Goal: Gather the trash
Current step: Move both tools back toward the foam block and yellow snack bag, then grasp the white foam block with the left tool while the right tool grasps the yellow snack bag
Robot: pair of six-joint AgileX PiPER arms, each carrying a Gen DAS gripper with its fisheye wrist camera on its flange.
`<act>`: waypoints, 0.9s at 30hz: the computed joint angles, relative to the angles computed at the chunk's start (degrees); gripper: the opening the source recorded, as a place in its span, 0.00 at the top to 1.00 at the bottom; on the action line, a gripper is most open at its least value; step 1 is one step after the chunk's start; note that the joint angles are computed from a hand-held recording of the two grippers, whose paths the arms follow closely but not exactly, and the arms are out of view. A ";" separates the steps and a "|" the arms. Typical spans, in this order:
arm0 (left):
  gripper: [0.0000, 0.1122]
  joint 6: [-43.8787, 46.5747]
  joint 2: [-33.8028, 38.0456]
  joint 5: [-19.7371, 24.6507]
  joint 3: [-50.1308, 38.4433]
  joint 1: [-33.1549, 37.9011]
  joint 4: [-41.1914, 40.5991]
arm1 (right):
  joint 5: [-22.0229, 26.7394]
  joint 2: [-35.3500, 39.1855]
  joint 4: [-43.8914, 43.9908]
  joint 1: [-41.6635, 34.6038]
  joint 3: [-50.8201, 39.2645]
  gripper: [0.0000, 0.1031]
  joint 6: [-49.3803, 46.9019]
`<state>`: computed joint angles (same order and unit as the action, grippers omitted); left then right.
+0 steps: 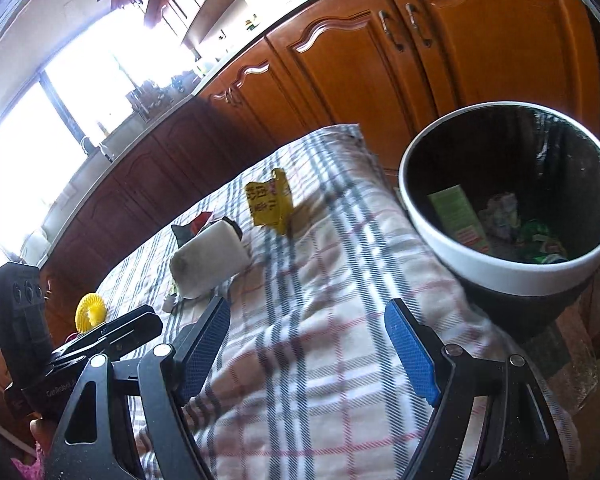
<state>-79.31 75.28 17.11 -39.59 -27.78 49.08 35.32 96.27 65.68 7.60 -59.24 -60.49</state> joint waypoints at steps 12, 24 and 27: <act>0.27 15.06 5.20 2.19 -5.19 5.34 -2.02 | -0.38 6.36 -4.43 4.37 -8.90 0.21 5.67; 0.22 39.93 12.11 -1.55 -12.52 11.02 -18.77 | 5.57 22.26 -15.14 7.84 -33.30 0.27 19.78; 0.27 41.81 13.99 -0.67 -14.04 10.21 -19.64 | 7.74 26.38 -17.31 8.25 -38.78 0.35 23.13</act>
<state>-37.50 89.27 16.44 -53.63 -17.57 29.44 43.06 122.65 48.37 15.86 -98.01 -37.36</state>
